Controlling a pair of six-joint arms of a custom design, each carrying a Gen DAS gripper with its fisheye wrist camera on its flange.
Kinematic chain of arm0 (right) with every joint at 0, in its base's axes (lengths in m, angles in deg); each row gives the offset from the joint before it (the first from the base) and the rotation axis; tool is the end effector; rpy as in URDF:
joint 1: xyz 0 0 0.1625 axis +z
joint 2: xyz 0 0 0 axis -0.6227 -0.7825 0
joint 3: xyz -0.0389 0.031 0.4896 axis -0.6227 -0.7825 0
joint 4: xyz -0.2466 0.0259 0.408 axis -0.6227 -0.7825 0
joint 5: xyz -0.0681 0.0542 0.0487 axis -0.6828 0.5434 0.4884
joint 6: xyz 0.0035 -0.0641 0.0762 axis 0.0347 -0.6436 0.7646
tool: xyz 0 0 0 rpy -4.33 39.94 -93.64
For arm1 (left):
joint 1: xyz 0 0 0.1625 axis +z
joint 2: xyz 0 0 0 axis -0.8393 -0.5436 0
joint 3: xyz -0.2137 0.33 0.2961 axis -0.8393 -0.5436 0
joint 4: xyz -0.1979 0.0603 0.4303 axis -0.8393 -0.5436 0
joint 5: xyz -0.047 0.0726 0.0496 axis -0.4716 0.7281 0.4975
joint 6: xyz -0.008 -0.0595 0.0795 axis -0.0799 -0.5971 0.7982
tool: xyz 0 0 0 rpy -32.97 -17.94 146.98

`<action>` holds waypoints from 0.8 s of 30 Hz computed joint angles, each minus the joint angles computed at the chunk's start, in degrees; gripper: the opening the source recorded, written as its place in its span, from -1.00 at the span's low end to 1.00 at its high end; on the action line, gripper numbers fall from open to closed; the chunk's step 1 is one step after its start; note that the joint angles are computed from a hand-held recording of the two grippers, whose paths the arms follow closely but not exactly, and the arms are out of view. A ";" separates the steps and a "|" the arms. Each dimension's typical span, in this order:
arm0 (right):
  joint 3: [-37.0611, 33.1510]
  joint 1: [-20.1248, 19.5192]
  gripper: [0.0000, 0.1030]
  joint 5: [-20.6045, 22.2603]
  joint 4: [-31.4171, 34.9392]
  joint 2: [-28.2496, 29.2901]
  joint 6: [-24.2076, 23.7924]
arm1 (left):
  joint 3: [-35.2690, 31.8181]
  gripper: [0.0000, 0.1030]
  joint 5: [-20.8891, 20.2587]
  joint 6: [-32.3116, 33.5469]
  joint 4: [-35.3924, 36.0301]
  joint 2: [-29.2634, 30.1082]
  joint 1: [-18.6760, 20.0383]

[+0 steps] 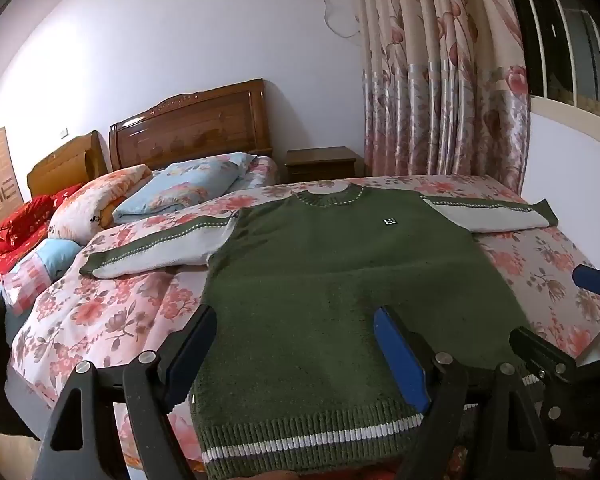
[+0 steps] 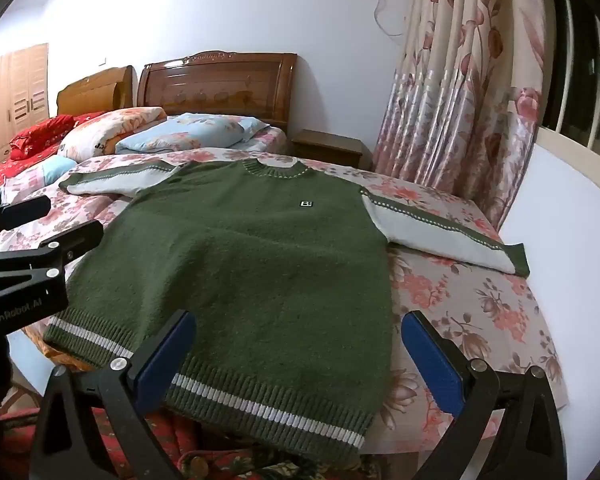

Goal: Fold small clothes

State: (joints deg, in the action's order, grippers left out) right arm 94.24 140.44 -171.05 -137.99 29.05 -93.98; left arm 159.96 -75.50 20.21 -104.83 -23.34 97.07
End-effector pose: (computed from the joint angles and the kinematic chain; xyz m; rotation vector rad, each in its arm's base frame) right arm 0.2305 -0.6099 0.1693 1.1142 -2.2005 0.7985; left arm -0.2519 -0.5140 0.1505 0.1113 1.8699 -1.1658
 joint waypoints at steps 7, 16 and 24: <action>0.00 -0.13 1.00 -0.02 0.74 -0.38 0.14 | -1.04 0.60 -0.10 0.53 -0.44 0.78 0.24; 0.00 -0.03 1.00 -0.56 0.79 -0.07 0.44 | -0.66 0.60 -0.30 0.04 -0.31 1.04 -0.06; -0.42 -0.34 1.00 -0.84 1.50 0.25 0.81 | -0.16 0.60 -1.38 1.39 -1.49 0.56 0.35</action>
State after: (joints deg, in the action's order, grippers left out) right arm 93.82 140.10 -171.89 -136.48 29.31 -93.16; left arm 159.80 -76.88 21.60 -106.33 -22.78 97.42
